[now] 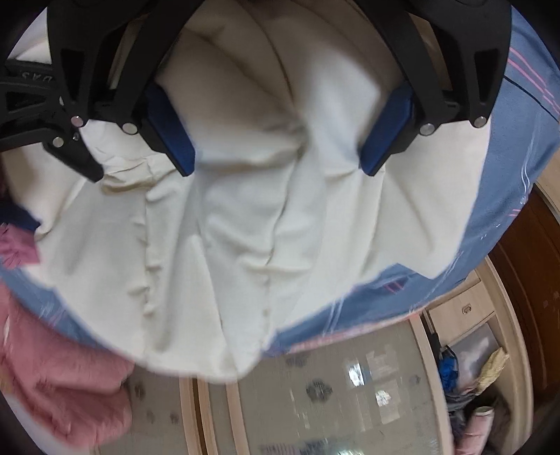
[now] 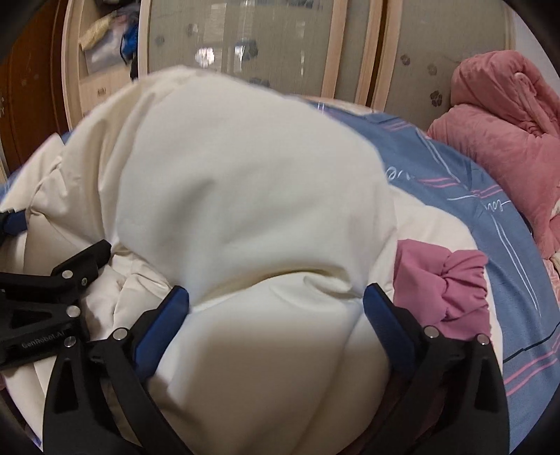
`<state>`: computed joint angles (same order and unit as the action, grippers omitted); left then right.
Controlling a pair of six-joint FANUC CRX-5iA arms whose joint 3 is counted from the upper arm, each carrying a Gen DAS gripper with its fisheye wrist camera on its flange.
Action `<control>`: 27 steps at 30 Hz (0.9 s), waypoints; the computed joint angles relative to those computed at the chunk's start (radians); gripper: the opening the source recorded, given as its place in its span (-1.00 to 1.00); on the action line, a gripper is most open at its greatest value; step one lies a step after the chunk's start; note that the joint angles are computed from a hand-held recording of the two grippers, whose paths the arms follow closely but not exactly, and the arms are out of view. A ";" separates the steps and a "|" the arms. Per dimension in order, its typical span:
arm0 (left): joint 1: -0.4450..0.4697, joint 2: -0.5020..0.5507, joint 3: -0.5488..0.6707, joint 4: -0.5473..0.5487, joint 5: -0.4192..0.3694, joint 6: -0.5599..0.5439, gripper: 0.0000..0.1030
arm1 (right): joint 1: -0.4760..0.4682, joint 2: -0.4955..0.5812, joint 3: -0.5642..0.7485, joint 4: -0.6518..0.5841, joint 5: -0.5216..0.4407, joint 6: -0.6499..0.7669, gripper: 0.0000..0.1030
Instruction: Fold large clothes
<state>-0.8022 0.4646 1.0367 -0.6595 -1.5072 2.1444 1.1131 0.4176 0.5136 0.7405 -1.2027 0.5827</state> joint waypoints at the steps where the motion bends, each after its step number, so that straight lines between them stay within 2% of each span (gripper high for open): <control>1: -0.008 -0.039 -0.057 -0.015 0.053 0.042 0.90 | 0.006 -0.026 -0.043 0.038 0.028 -0.036 0.97; 3: -0.038 -0.155 -0.199 -0.072 0.168 0.179 0.96 | 0.023 -0.108 -0.180 0.167 0.101 -0.185 0.97; 5: -0.069 -0.216 -0.245 -0.111 0.179 0.252 0.96 | 0.041 -0.215 -0.342 0.351 0.166 -0.399 0.97; 6: -0.091 -0.237 -0.252 -0.133 0.166 0.270 0.96 | 0.059 -0.252 -0.390 0.422 0.148 -0.476 0.97; 9: -0.194 -0.269 -0.223 -0.205 0.055 0.242 0.96 | 0.143 -0.361 -0.499 0.555 0.082 -0.620 0.97; 10: -0.251 -0.274 -0.204 -0.243 -0.014 0.226 0.96 | 0.179 -0.401 -0.537 0.582 0.074 -0.656 0.97; 12: -0.340 -0.287 -0.197 -0.276 -0.096 0.231 0.96 | 0.291 -0.487 -0.606 0.605 0.032 -0.690 0.97; 14: -0.436 -0.326 -0.231 -0.306 -0.144 0.288 0.96 | 0.407 -0.538 -0.646 0.611 -0.048 -0.709 0.97; 16: -0.535 -0.374 -0.298 -0.354 -0.166 0.385 0.96 | 0.545 -0.566 -0.678 0.622 -0.171 -0.715 0.97; 18: -0.632 -0.398 -0.352 -0.424 -0.208 0.467 0.96 | 0.658 -0.560 -0.683 0.636 -0.287 -0.696 0.97; 20: -0.733 -0.409 -0.398 -0.505 -0.285 0.535 0.96 | 0.755 -0.547 -0.701 0.659 -0.393 -0.671 0.97; 22: -0.798 -0.404 -0.408 -0.545 -0.340 0.559 0.96 | 0.835 -0.530 -0.714 0.667 -0.489 -0.652 0.97; 25: -0.924 -0.393 -0.412 -0.662 -0.383 0.561 0.96 | 0.906 -0.516 -0.742 0.672 -0.569 -0.645 0.97; 27: -0.977 -0.388 -0.417 -0.718 -0.403 0.558 0.96 | 0.935 -0.507 -0.762 0.676 -0.614 -0.676 0.97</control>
<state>-1.7793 0.0768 0.6195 -1.3778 -1.9104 2.7028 2.0483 -0.0895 -0.2487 1.4169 -1.8164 -0.0933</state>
